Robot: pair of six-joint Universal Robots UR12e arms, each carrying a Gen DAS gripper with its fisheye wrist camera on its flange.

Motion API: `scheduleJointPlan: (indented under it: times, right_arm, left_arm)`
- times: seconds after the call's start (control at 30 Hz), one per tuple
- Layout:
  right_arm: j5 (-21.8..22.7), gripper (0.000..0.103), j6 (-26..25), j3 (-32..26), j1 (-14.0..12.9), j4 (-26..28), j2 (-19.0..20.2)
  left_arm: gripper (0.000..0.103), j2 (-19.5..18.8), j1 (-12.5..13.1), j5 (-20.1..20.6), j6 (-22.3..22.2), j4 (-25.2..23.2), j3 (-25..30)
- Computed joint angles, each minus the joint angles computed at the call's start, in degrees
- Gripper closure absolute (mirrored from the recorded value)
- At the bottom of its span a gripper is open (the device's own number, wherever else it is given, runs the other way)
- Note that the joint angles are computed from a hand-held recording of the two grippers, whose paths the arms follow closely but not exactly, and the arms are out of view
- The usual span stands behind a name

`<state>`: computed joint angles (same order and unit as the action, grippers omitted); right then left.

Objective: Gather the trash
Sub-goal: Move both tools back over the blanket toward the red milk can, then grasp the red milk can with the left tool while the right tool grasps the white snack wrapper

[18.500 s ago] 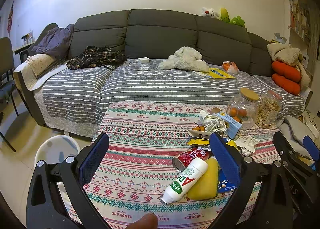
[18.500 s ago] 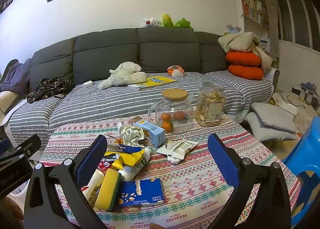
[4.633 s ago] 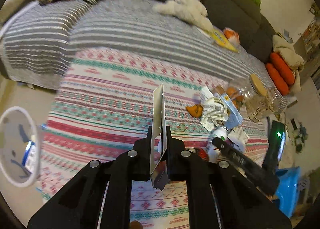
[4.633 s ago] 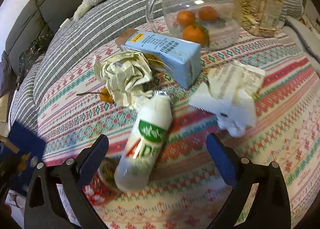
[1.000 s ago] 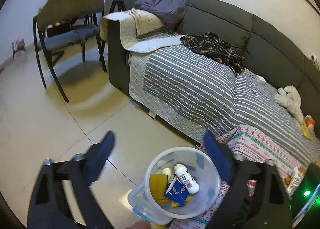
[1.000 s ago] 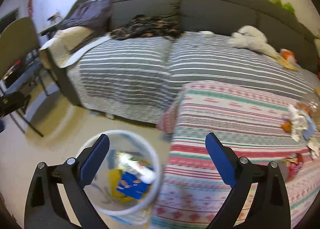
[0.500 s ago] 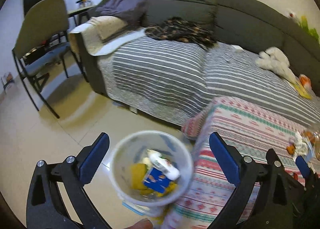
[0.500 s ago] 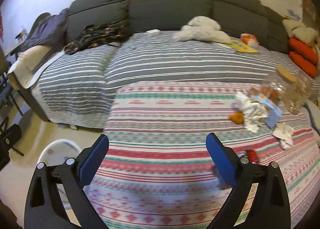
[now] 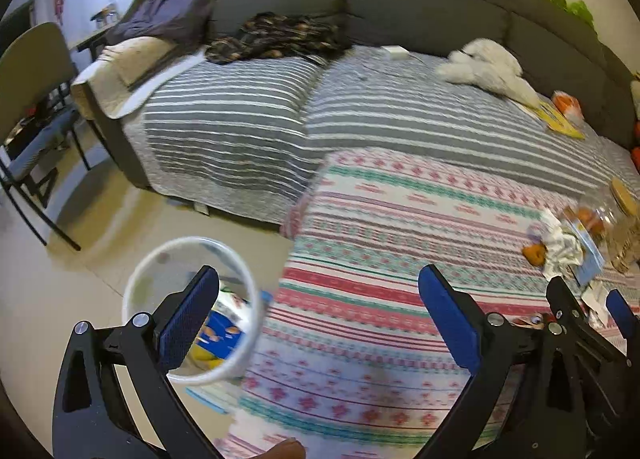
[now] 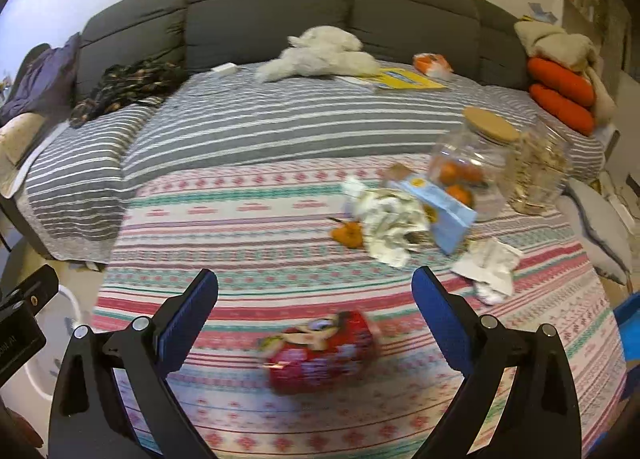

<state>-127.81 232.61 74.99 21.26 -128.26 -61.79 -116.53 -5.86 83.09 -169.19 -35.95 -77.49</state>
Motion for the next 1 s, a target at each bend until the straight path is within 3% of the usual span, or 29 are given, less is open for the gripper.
scheduleJointPlan:
  times: [0.23, 0.4, 0.53, 0.63, 0.73, 0.87, 0.9, 0.93, 1.0]
  right_arm:
    - [-0.48, 0.008, 2.86, 6.46, -1.85, 2.28, -4.29]
    - [2.5, 0.008, 6.91, 10.59, -4.2, 5.33, -7.64]
    - [5.15, 0.008, 8.15, 13.74, -5.97, 6.69, -10.55]
    - [6.93, 0.008, 8.57, 16.21, -7.31, 6.7, -12.74]
    - [9.56, 0.008, 7.84, 18.04, -9.15, 7.21, -14.33]
    - [11.65, 0.008, 5.22, 19.52, -11.03, 7.74, -15.01]
    - [13.09, 0.008, 3.0, 20.41, -11.67, 5.9, -15.21]
    - [13.97, 0.008, 1.16, 21.13, -12.03, 3.83, -15.3]
    - [15.94, 0.008, -3.22, 22.83, -12.77, -1.15, -15.48]
  left_arm:
    - [0.007, -0.62, -2.97, -0.51, 3.71, -3.28, 0.02]
    - [0.007, -0.64, -4.88, -2.13, 10.84, -6.09, -0.74]
    - [0.007, -0.72, -6.41, -4.46, 22.03, -8.75, -0.61]
    - [0.007, -0.96, -7.92, -3.76, 34.75, -10.77, -0.67]
    - [0.007, -1.3, -8.93, -2.01, 42.54, -10.15, -1.49]
    - [0.007, -2.01, -9.35, -2.14, 46.0, -8.98, -2.03]
    - [0.013, -2.09, -9.39, -2.57, 46.67, -8.36, -2.32]
    - [0.028, -2.07, -9.27, -3.35, 47.45, -8.93, -2.34]
    - [0.035, -2.02, -9.13, -4.62, 48.95, -10.33, -2.57]
